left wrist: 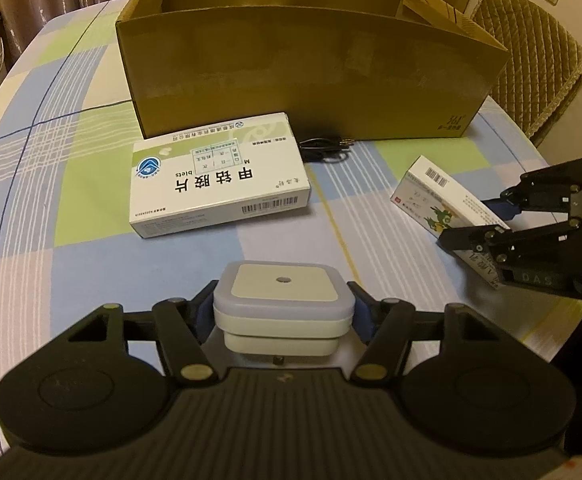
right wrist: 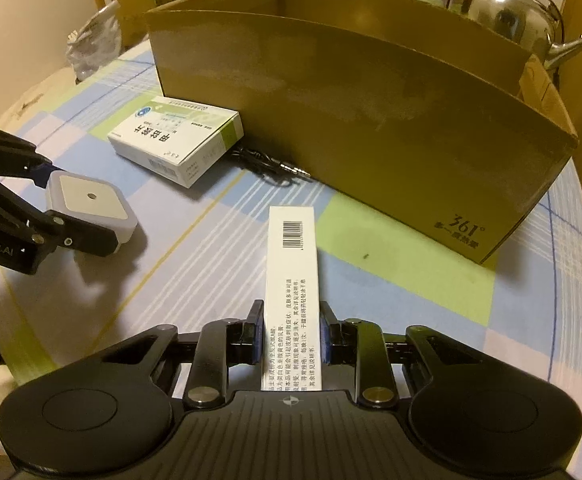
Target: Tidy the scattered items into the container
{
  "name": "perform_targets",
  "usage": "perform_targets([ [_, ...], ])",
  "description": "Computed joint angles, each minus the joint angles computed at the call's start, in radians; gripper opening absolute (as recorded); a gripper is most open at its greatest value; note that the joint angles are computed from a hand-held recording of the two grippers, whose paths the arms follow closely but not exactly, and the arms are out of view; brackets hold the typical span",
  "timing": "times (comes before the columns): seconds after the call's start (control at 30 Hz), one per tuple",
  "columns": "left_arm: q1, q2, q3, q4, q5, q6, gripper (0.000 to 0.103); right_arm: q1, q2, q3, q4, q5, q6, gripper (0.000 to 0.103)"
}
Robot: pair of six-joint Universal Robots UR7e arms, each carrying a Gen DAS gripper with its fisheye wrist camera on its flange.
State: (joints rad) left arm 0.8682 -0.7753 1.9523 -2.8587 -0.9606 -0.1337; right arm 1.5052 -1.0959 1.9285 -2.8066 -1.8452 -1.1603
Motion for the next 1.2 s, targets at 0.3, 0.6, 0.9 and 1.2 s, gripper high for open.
perform_targets([
  [0.3, -0.014, -0.021, 0.027, -0.026, 0.008, -0.008, 0.061, 0.017, -0.036, 0.026, -0.021, 0.025, -0.002, 0.023],
  [0.6, -0.041, -0.065, 0.05, -0.031, 0.023, -0.027, 0.061, 0.045, -0.083, 0.04, -0.029, 0.042, 0.006, 0.023],
  [0.9, -0.067, -0.106, 0.063, -0.018, 0.041, -0.047, 0.061, 0.065, -0.132, 0.052, -0.016, 0.059, 0.049, 0.023],
  [1.2, -0.086, -0.127, 0.034, 0.012, 0.062, -0.046, 0.061, 0.092, -0.162, 0.04, 0.001, 0.07, 0.091, 0.023],
])
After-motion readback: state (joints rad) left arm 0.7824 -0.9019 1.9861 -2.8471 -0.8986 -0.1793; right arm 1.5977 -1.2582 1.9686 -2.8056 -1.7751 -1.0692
